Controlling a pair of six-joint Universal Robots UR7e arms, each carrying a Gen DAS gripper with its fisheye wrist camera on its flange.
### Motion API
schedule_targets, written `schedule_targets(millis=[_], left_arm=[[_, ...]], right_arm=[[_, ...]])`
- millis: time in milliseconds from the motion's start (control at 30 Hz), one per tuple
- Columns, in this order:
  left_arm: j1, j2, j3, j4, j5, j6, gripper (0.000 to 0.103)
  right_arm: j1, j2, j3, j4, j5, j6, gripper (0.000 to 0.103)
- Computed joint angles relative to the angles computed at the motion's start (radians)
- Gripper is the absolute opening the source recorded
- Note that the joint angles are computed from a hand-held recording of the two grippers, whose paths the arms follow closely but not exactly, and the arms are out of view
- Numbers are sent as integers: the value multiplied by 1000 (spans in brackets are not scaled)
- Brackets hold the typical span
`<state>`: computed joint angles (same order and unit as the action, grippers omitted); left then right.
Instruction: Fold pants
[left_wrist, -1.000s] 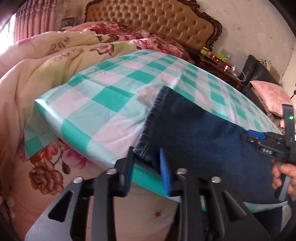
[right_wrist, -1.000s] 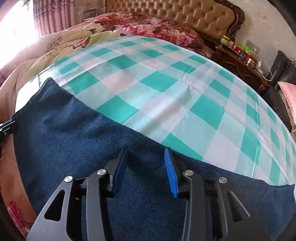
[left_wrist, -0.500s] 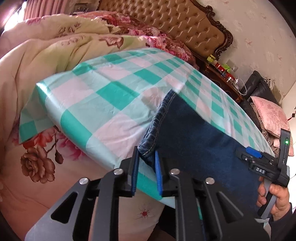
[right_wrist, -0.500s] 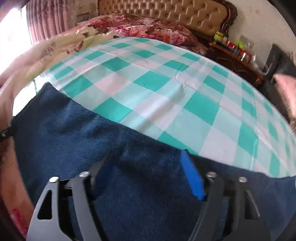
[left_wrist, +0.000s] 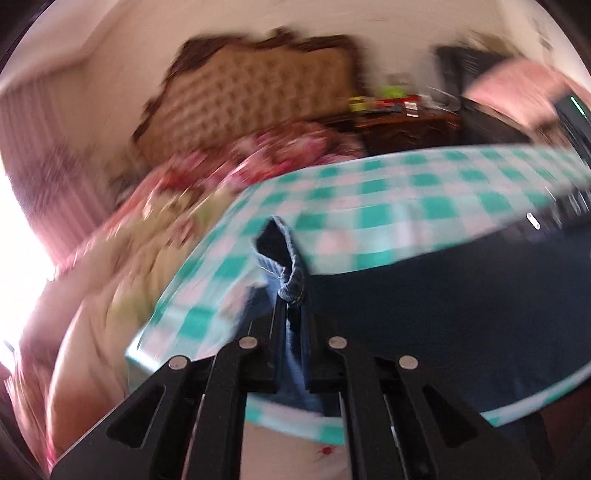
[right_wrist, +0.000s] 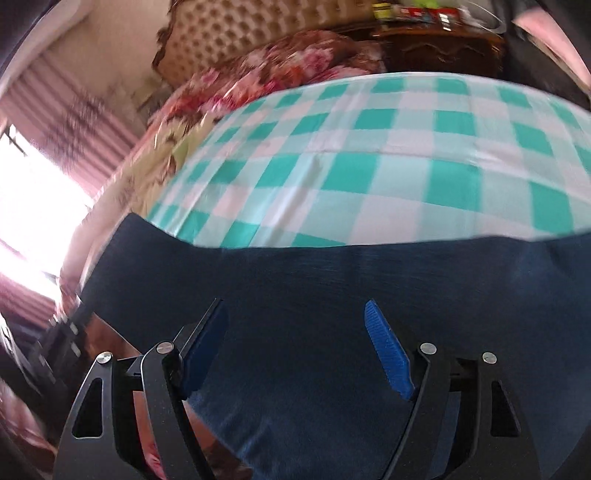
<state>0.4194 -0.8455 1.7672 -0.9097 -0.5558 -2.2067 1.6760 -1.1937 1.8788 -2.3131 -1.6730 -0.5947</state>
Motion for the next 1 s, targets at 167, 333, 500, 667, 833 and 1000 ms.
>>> schedule_targets(millis=[167,333,500,667,833,1000], left_arm=[[6,-107,120,-140,27,-102,6],[-28,-393,440,-372,-68,-272,57],[-71,-557,648,-632,-54,-213,59],[-30,-532,672,-766,-39,-103,42],[-39,-561,716,-802,-9,-144,43],[-8,-548,693,-812,-31,-110,20]], right_arm=[[-27,-33,-3,11,-30,-31,75],[-53,-49,7,28,-45,-51,76],[-60,-46,20,47,-56,-50,76],[-48,-51,35,58,-61,-64,76],[-40,-53,38,71,-61,-74,77],[-39,-56,33,104,-45,-65,77]])
